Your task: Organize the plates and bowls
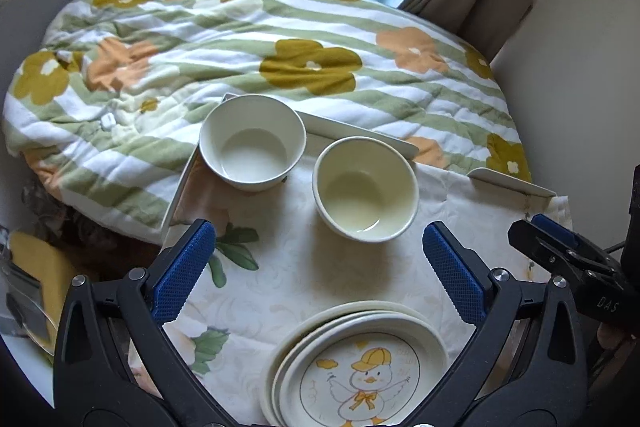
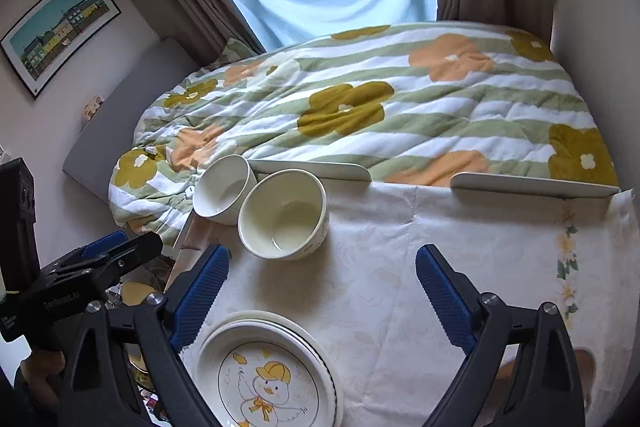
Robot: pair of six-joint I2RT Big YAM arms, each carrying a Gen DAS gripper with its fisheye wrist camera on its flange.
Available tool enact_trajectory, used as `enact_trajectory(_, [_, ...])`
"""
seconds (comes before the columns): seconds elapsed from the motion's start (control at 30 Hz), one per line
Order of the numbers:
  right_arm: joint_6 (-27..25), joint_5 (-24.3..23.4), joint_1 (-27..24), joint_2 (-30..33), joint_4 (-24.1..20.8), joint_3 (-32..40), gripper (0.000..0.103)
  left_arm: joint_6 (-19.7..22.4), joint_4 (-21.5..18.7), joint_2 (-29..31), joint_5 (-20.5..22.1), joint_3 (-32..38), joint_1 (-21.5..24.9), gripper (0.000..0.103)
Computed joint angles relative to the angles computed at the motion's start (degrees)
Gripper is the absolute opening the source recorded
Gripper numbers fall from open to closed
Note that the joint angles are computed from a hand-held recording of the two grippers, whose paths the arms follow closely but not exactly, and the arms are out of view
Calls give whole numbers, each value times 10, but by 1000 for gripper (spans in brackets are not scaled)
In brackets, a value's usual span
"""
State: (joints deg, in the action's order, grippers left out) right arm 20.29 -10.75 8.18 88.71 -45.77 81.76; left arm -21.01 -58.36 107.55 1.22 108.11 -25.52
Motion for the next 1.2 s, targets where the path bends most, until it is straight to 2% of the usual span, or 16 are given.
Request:
enact_trajectory(0.1, [19, 2, 4, 45, -13, 33, 93, 16, -32, 55, 38, 56, 15, 103])
enact_trajectory(0.17, [32, 7, 8, 74, -22, 55, 88, 33, -58, 95, 56, 99, 19, 99])
enact_trajectory(0.2, [37, 7, 9, 86, -26, 63, 85, 40, -70, 113, 64, 117, 20, 91])
enact_trajectory(0.23, [42, 7, 11, 100, -32, 74, 80, 43, -81, 128, 72, 134, 21, 78])
enact_trajectory(0.33, [54, 4, 17, 134, -49, 98, 66, 43, -103, 172, 104, 179, 26, 66])
enact_trajectory(0.4, [58, 2, 19, 148, -54, 107, 60, 49, -117, 195, 109, 205, 26, 63])
enact_trajectory(0.47, [63, 1, 21, 160, -55, 112, 51, 56, -121, 207, 115, 216, 27, 56])
enact_trajectory(0.6, [70, -4, 21, 176, -54, 120, 36, 61, -129, 224, 114, 230, 27, 31])
enact_trajectory(0.7, [72, -3, 22, 182, -54, 123, 33, 66, -134, 233, 118, 237, 27, 23])
enact_trajectory(0.83, [73, -9, 23, 190, -52, 129, 17, 75, -132, 235, 118, 239, 24, 17])
enact_trajectory(1.2, [61, -5, 23, 188, -46, 125, 16, 92, -115, 222, 94, 227, 17, 17])
